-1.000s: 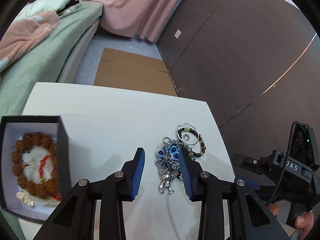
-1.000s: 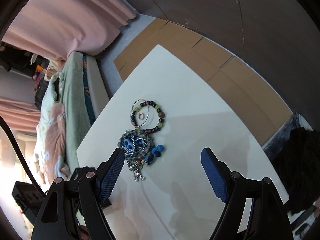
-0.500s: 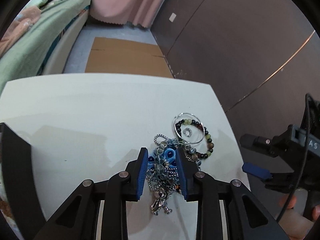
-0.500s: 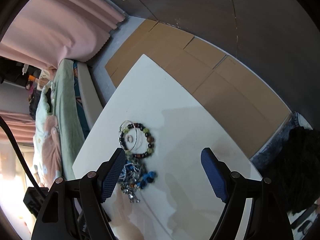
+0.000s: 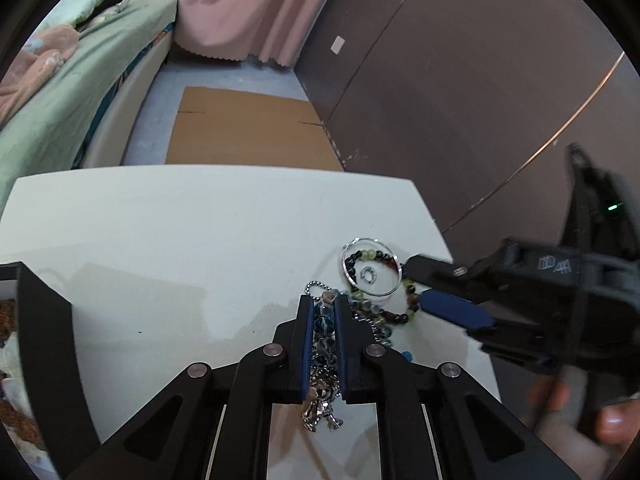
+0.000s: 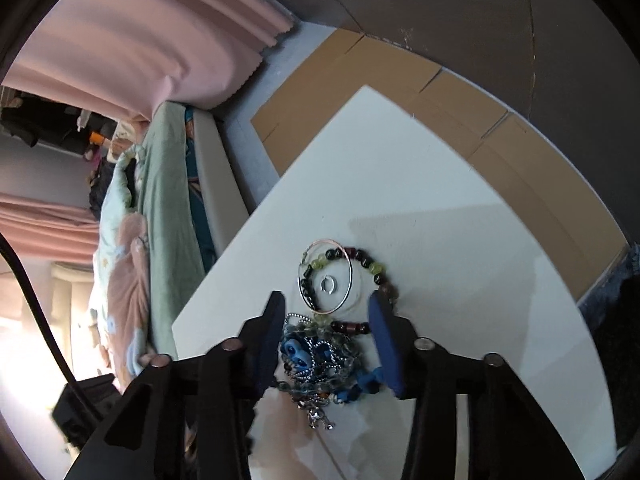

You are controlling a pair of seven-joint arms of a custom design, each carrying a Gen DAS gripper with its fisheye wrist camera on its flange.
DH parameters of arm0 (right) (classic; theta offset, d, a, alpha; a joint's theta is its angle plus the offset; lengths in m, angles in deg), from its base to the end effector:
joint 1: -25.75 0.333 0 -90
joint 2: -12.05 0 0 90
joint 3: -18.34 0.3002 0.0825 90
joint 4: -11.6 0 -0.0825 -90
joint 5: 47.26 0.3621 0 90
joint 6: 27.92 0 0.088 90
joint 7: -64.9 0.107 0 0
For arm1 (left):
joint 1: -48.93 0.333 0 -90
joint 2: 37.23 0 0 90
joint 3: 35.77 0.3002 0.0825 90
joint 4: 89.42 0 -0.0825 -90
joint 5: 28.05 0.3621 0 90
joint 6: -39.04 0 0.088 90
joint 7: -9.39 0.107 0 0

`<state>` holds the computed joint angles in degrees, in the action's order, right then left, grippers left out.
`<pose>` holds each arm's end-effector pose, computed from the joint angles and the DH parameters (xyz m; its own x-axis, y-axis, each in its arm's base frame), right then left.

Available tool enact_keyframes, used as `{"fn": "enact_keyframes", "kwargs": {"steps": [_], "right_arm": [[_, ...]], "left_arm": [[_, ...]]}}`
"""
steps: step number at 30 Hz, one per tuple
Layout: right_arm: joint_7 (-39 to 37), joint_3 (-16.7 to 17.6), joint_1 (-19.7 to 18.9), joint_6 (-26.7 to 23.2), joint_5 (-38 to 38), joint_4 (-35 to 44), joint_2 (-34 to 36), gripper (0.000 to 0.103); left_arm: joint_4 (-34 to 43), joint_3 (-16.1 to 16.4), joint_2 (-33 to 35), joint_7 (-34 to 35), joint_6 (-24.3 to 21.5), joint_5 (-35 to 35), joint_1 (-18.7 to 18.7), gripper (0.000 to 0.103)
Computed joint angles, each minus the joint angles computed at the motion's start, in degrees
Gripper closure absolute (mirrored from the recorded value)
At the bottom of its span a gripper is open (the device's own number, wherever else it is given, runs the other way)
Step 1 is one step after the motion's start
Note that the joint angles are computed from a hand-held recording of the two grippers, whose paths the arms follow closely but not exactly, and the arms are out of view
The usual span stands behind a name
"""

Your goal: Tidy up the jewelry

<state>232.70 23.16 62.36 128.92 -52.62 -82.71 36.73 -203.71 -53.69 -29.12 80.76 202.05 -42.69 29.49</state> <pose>0.5223 0.4538 0.4383 -0.3937 -0.7049 -0.5900 -0.7897 0.5879 -0.1754 0.4965 -0.3524 0.4722 -0.2074 -0.8736 0.4403 -0.8621 -0.0495 -0.5044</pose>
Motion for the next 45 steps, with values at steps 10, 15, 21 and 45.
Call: {"fn": "enact_keyframes", "kwargs": {"steps": [10,15,21,45], "right_arm": [[0.83,-0.94,1.13,-4.55,-1.21,5.91,4.02,0.066],[1.26,-2.13,2.52,-10.68,-3.84,10.92,6.37,0.069],[1.05,-2.78,3.66,-17.44,-6.65,16.92,9.01,0.072],[6.92,-3.97,6.52,-7.85,-17.95,9.36,2.29,0.099]], "left_arm": [[-1.24,-1.80,-3.24,13.65,0.01,-17.89,2.10,0.093],[-1.31,-0.79,-4.28,17.45,-0.49,-22.81,1.63,0.093],[-2.35,0.31,-5.52,18.81,-0.11,-25.19,1.19,0.093],[-11.55,5.81,-16.71,21.48,2.44,-31.20,-1.56,0.093]]}}
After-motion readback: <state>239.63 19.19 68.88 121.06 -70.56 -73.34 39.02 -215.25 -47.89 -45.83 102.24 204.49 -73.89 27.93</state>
